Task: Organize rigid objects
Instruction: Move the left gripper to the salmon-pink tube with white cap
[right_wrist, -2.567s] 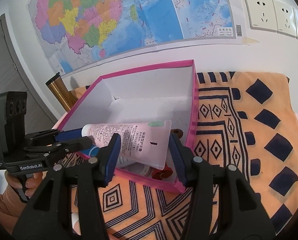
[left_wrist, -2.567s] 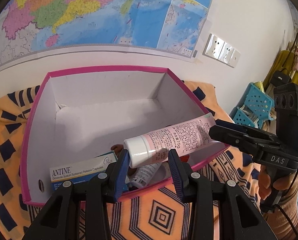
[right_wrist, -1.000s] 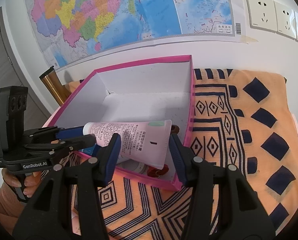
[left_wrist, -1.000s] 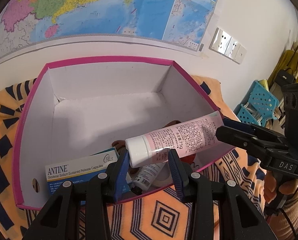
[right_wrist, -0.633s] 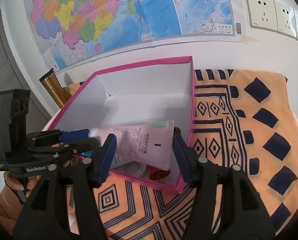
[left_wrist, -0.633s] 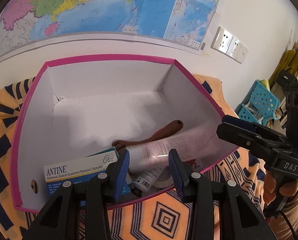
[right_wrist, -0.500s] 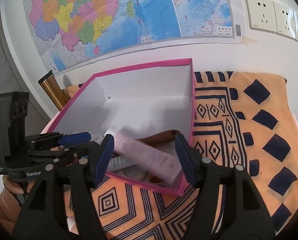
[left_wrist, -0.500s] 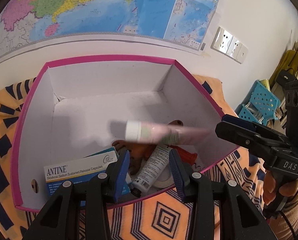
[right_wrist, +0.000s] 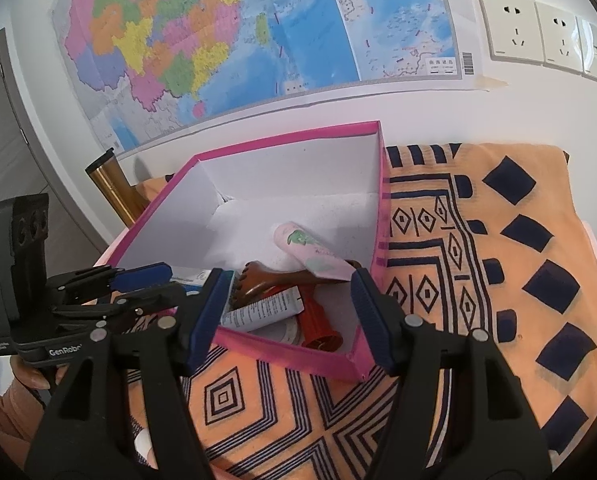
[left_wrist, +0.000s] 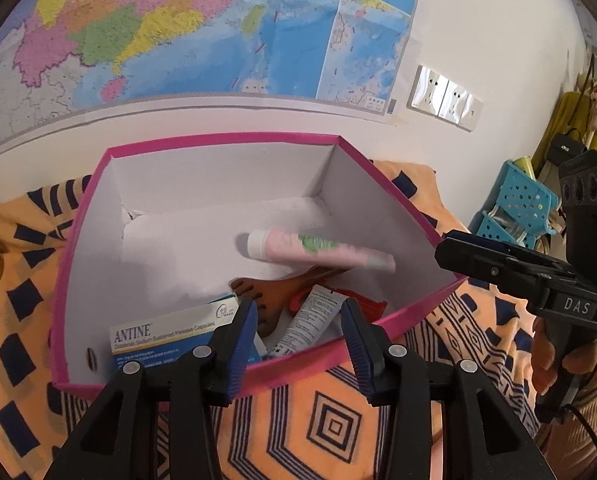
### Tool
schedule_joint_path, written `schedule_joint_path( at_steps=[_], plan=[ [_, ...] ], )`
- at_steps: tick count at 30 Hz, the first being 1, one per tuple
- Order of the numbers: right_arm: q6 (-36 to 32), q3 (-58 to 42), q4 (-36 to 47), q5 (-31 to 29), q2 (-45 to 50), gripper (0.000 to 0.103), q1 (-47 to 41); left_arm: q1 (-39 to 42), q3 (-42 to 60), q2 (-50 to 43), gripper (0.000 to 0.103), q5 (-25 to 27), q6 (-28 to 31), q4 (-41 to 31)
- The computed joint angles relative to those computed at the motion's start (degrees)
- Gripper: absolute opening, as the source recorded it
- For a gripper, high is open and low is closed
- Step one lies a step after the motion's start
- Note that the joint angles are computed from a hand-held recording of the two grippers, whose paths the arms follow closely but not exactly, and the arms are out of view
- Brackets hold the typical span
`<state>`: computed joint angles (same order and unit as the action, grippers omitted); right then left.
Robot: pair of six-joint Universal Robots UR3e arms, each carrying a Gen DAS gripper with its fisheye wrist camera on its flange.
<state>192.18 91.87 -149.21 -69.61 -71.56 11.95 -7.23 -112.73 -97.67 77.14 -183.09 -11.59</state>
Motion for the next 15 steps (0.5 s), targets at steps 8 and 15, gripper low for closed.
schedule_joint_path(
  at_steps=[8, 15],
  plan=[
    [0.0, 4.3, -1.7, 0.8, -3.5, 0.065, -0.5, 1.4, -7.8, 6.9, 0.047, -1.6, 1.3, 3.4],
    [-0.8, 10.6, -4.9, 3.5, -9.4, 0.065, -0.7, 1.9, -15.4, 14.3, 0.052, -3.3, 3.1, 5.3]
  ],
)
